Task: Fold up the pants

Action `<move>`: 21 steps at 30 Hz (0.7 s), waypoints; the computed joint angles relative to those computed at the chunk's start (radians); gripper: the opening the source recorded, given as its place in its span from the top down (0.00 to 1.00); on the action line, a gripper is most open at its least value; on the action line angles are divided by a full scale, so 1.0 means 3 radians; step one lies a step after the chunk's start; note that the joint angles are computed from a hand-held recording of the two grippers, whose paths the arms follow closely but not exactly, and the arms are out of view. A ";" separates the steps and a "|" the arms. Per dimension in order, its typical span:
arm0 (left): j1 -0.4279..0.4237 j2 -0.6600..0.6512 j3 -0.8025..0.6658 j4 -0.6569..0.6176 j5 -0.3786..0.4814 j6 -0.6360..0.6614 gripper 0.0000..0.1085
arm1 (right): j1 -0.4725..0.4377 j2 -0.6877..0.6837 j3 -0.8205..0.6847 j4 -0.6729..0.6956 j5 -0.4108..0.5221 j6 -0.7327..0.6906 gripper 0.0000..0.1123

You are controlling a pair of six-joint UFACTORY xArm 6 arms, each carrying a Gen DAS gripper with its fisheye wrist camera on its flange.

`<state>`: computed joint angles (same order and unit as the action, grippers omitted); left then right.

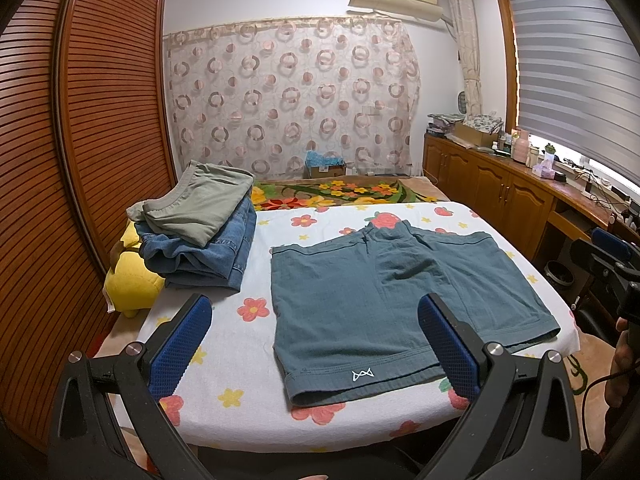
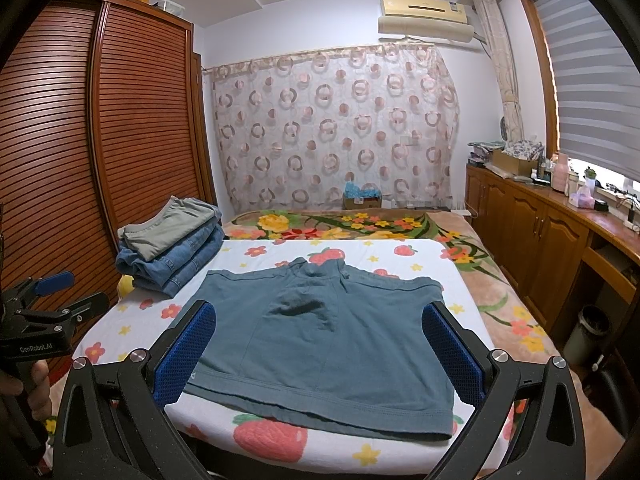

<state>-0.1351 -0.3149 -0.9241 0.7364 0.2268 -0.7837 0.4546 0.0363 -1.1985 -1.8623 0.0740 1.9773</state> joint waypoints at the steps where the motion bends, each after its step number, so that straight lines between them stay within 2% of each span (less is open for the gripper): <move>1: 0.0000 0.0000 0.0000 0.0000 0.0000 0.0000 0.05 | 0.0002 0.0000 0.0000 -0.0002 0.0003 0.0001 0.08; 13: -0.0005 0.0000 0.0003 -0.0035 0.0007 0.0030 0.05 | -0.0001 0.0001 0.0002 0.0001 -0.0001 -0.0001 0.08; 18: -0.0102 0.0042 0.0001 0.0049 0.0090 -0.0105 0.05 | -0.0026 0.0012 0.0014 0.0124 -0.0029 -0.0116 0.08; 21: -0.0121 0.0116 -0.0017 -0.0077 0.0088 -0.0006 0.05 | -0.0036 0.0023 0.0030 0.0246 -0.0037 -0.0227 0.08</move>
<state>-0.1715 -0.2801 -0.9293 0.7133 0.2533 -0.7854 0.4438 0.0432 -1.1896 -1.7885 0.0630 1.9093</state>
